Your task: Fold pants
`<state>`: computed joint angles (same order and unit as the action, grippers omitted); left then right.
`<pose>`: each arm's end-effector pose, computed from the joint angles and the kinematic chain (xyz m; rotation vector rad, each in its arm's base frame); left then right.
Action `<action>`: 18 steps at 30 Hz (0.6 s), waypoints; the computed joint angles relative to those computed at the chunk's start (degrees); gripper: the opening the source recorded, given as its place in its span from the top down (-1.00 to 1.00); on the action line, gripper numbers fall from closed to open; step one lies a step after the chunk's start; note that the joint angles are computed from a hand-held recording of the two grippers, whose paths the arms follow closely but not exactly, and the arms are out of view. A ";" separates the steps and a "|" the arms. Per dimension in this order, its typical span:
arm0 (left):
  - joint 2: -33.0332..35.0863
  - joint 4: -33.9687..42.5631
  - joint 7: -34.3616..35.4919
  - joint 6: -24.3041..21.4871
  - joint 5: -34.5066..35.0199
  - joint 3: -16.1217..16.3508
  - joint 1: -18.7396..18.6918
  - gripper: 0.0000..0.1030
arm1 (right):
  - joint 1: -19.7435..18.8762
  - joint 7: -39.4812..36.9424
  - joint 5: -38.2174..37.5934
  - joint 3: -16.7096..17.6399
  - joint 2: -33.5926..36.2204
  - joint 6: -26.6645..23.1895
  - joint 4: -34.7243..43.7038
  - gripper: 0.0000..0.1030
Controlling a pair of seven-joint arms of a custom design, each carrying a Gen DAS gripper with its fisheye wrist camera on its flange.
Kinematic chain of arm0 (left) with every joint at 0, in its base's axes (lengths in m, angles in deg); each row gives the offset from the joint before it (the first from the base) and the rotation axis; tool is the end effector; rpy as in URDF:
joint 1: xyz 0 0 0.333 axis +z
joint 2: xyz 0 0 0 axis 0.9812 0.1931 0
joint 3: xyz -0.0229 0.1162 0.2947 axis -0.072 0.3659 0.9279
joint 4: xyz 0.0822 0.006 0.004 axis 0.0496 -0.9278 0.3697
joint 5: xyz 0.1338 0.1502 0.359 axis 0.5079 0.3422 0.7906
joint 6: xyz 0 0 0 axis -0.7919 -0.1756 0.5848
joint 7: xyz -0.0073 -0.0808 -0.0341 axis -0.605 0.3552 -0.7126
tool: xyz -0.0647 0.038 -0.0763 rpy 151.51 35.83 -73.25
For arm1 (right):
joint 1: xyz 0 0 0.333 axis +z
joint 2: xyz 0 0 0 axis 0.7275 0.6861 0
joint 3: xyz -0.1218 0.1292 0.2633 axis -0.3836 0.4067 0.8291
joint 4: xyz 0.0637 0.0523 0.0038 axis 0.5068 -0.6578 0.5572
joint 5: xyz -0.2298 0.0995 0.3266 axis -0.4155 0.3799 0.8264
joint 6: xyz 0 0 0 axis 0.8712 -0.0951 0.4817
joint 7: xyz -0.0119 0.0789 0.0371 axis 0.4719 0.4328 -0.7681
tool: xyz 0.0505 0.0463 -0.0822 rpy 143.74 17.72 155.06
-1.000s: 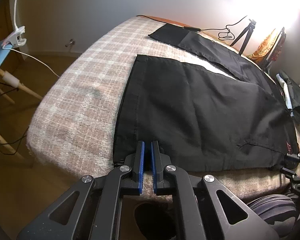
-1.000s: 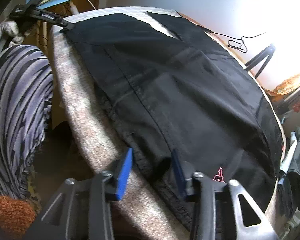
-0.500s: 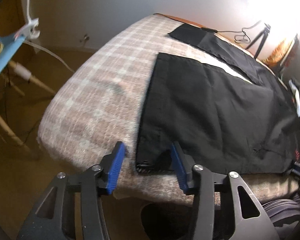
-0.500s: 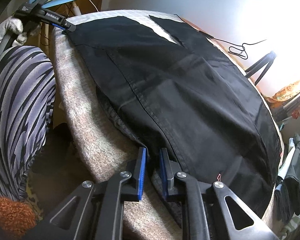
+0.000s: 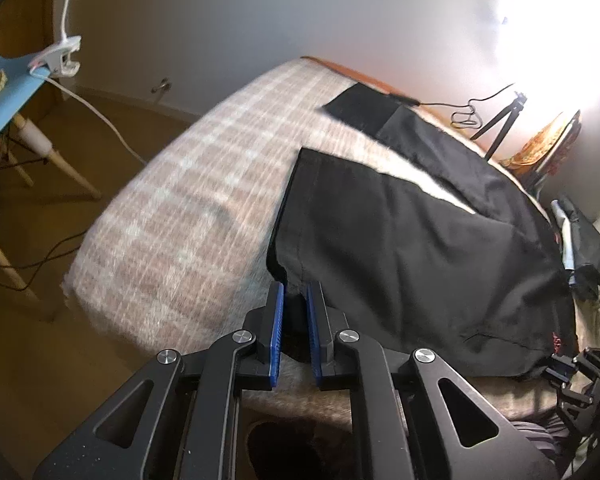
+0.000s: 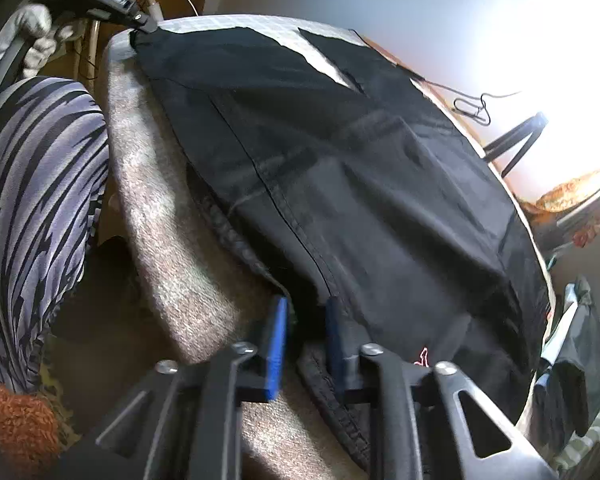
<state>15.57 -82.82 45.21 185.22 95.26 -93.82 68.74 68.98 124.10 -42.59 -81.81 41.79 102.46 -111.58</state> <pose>0.5417 -0.2204 0.5440 -2.3066 1.3328 -0.7601 0.5892 0.2839 0.4868 -2.6394 0.6248 -0.6574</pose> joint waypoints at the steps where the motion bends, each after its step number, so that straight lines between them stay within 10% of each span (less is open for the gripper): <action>1: -0.14 -0.04 0.04 0.05 0.17 -0.02 0.02 0.81 | -0.08 -0.27 0.55 0.11 -0.17 0.13 -0.05 0.91; 13: -0.93 -4.23 -0.29 5.44 -5.51 0.85 0.06 0.79 | -0.12 2.13 1.77 -0.32 1.41 -0.59 5.24 1.00; 18: -3.03 -7.11 -5.10 6.08 -7.80 0.35 -0.24 0.40 | 0.33 2.44 0.20 -0.83 2.85 -0.92 7.16 1.00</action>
